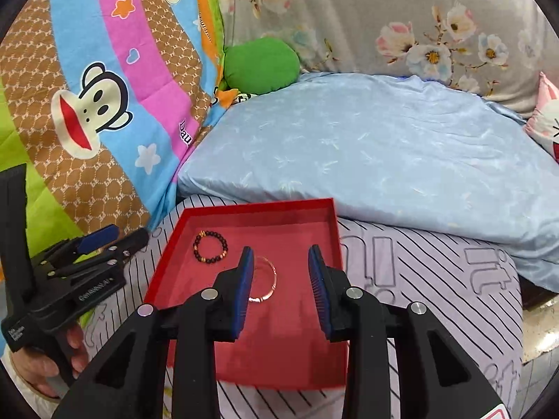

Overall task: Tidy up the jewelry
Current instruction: 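Withdraw both tools from the tray back toward the remaining bracelets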

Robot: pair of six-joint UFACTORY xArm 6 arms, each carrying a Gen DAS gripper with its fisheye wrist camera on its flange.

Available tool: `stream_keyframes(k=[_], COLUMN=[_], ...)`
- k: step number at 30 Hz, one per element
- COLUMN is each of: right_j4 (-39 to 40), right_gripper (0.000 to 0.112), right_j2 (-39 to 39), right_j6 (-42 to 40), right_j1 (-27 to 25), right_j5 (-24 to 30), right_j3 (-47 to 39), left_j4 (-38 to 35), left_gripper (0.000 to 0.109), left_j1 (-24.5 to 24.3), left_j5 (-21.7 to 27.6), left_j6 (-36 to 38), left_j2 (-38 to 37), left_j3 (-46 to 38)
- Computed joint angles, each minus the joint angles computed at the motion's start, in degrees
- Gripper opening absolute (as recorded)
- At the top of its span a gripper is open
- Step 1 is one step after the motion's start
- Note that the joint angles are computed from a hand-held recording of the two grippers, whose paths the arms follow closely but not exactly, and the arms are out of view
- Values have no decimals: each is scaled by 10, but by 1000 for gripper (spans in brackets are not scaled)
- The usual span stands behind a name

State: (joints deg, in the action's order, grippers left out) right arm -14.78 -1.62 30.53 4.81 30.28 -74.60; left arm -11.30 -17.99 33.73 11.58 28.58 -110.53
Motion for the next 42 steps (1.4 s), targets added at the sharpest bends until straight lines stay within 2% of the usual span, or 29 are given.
stream_keyframes(k=[4,9,19,26,30,37,42], right_j4=[-25,-38,-62,-46,-39,-23,5], right_gripper=[32,32,32,32,32,32,32], right_j2=[-72,-145,-270,-316,-327,-327,-291], right_j6=[35,74,172,201,211,211,177], right_j1=[16,39,94,130,148,170,175], right_j5=[5,17,64,80,87,81,51], right_j3=[80,161,309,370,388,397,376], left_j4=[-29,-24,-35,-63,-52,-53,-51], left_gripper=[54,54,54,53,54,54,54], left_j1=[3,4,0,-6,-16,-18,-10], left_j5=[-27,-51,-63,-53,-63,-66,-64], left_j6=[21,27,38,47,43,40,32], left_j2=[-89,-185,-313,-361,-380,-384,-383], left_j3=[126,274,483,560,592,596,594])
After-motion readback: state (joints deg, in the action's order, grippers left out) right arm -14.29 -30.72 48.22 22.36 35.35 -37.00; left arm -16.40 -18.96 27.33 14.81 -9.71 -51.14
